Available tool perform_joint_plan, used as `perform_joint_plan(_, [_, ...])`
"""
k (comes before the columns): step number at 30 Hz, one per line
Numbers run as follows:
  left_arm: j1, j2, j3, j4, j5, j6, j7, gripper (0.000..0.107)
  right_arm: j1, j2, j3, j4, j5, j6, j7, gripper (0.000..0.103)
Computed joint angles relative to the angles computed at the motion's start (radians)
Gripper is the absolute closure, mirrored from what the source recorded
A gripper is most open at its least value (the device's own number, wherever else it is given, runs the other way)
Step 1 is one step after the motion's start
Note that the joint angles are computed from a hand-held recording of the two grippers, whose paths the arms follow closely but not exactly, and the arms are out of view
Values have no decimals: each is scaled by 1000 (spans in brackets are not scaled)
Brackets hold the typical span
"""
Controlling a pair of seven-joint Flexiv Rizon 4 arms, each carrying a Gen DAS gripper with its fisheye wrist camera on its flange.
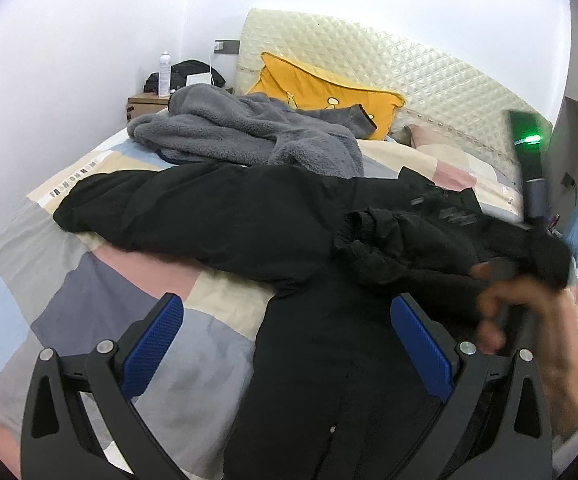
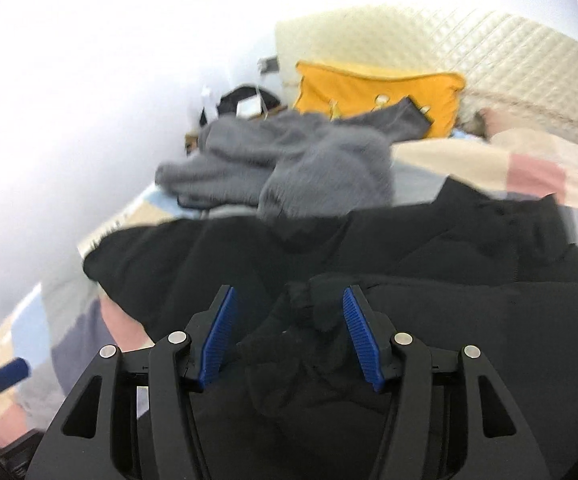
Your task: Fold large clothes
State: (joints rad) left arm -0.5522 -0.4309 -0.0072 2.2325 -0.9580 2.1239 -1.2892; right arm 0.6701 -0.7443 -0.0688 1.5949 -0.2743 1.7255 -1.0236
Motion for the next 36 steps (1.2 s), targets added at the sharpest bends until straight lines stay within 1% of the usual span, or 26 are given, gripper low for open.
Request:
perform_joint_plan(2, [20, 10, -12, 8, 42, -6, -29, 4, 67, 62, -101, 84, 33, 48, 5, 49])
perform_joint_plan(3, [3, 8, -4, 3, 29, -4, -16, 4, 120, 91, -171, 131, 57, 70, 1, 49])
perform_joint_plan(5, [-54, -3, 14, -19, -42, 11, 53, 4, 207, 136, -282, 206, 115, 107, -20, 49])
perform_joint_plan(7, [-86, -14, 6, -43, -96, 23, 118, 4, 277, 181, -365, 282, 183, 134, -50, 48])
perform_joint_plan(8, [-89, -17, -6, -52, -104, 26, 136, 4, 303, 199, -395, 313, 210, 141, -67, 48])
perform_joint_plan(10, [-80, -17, -33, -58, -85, 23, 138, 4, 349, 232, -449, 367, 255, 144, -107, 48])
perform_joint_plan(13, [-90, -24, -46, -72, -83, 26, 148, 4, 425, 279, -535, 463, 326, 184, -182, 48])
perform_joint_plan(14, [-110, -38, -43, -87, -105, 45, 170, 4, 448, 288, -560, 489, 350, 192, -204, 47])
perform_joint_plan(15, [-140, -55, -36, -109, -163, 69, 215, 4, 455, 297, -569, 510, 372, 202, -222, 47])
perform_joint_plan(18, [-156, -81, -62, -154, -261, 111, 309, 4, 385, 323, -506, 556, 405, 235, -259, 47])
perform_joint_plan(20, [-136, -81, -91, -159, -267, 113, 310, 4, 364, 333, -491, 580, 435, 238, -283, 47])
perform_joint_plan(23, [-111, -82, -125, -161, -259, 109, 301, 4, 308, 340, -445, 604, 469, 253, -315, 47])
perform_joint_plan(26, [-123, -104, -143, -195, -309, 117, 364, 4, 264, 337, -407, 621, 515, 272, -340, 47])
perform_joint_plan(29, [-122, -120, -166, -218, -345, 119, 403, 4, 259, 315, -397, 626, 582, 277, -363, 47])
perform_joint_plan(31, [-125, -137, -185, -247, -406, 147, 435, 4, 242, 292, -378, 618, 612, 267, -365, 47])
perform_joint_plan(34, [-113, -151, -209, -263, -415, 186, 438, 4, 168, 266, -297, 610, 616, 297, -359, 47])
perform_joint_plan(35, [-109, -155, -216, -268, -418, 195, 441, 4, 165, 256, -296, 605, 622, 292, -366, 47])
perform_joint_plan(36, [-101, -154, -223, -262, -401, 195, 427, 4, 176, 244, -313, 600, 630, 281, -376, 47])
